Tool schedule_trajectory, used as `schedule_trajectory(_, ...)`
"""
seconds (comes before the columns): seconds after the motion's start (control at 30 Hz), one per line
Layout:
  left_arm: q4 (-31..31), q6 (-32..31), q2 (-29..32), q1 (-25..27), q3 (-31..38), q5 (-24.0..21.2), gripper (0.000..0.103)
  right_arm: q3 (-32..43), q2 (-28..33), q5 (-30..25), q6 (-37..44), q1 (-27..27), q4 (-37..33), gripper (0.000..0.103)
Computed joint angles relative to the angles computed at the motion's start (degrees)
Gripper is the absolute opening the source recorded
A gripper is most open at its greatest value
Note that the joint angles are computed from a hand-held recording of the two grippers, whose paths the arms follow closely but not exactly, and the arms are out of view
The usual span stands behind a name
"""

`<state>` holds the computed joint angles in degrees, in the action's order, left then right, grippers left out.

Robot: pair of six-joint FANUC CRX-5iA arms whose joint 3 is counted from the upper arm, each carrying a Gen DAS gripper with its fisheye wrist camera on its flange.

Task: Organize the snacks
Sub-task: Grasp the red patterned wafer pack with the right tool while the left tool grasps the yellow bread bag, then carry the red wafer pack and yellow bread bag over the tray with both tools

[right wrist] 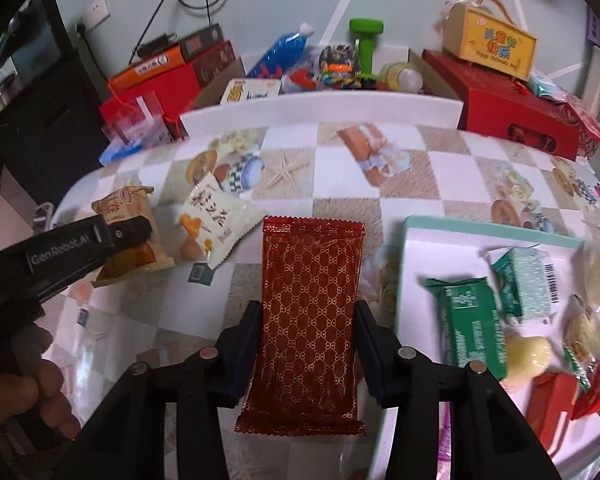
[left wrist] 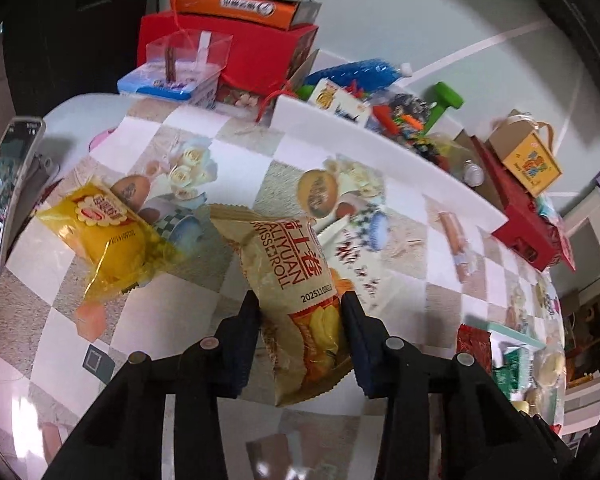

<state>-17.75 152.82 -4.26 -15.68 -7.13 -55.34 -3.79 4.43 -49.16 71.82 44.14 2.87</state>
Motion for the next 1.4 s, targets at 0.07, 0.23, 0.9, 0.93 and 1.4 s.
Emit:
schedule_trajectory(0.07,-1.2,0.7,-0.1,-1.1,1.2,-1.1,0.042,0.1,-0.7,-0.4,0.2,-0.2,-0.3,0.048)
schedule_trajectory(0.23,-3.3,1.5,0.2,-3.9,4.1,-3.3,0.042,0.4,-1.6,-1.3,0.8,-1.5,-2.2,0.048)
schedule_trajectory(0.9,-2.8,-2.9,3.2,-9.8,10.0,1.0,0.042,-0.2,-4.6,-2.0,-3.1,-9.1,-2.5,0.048)
schedule_trajectory(0.93,-2.0,-3.8,3.7,-10.0,10.4,2.0,0.042,-0.4,-4.7,-1.9,-3.9,-9.9,-1.9,0.048)
schedule_trajectory(1.4,9.1,-20.1,14.4,-14.1,18.7,6.4,0.042,-2.1,-5.5,-2.8,-12.8,-21.0,3.3,0.048)
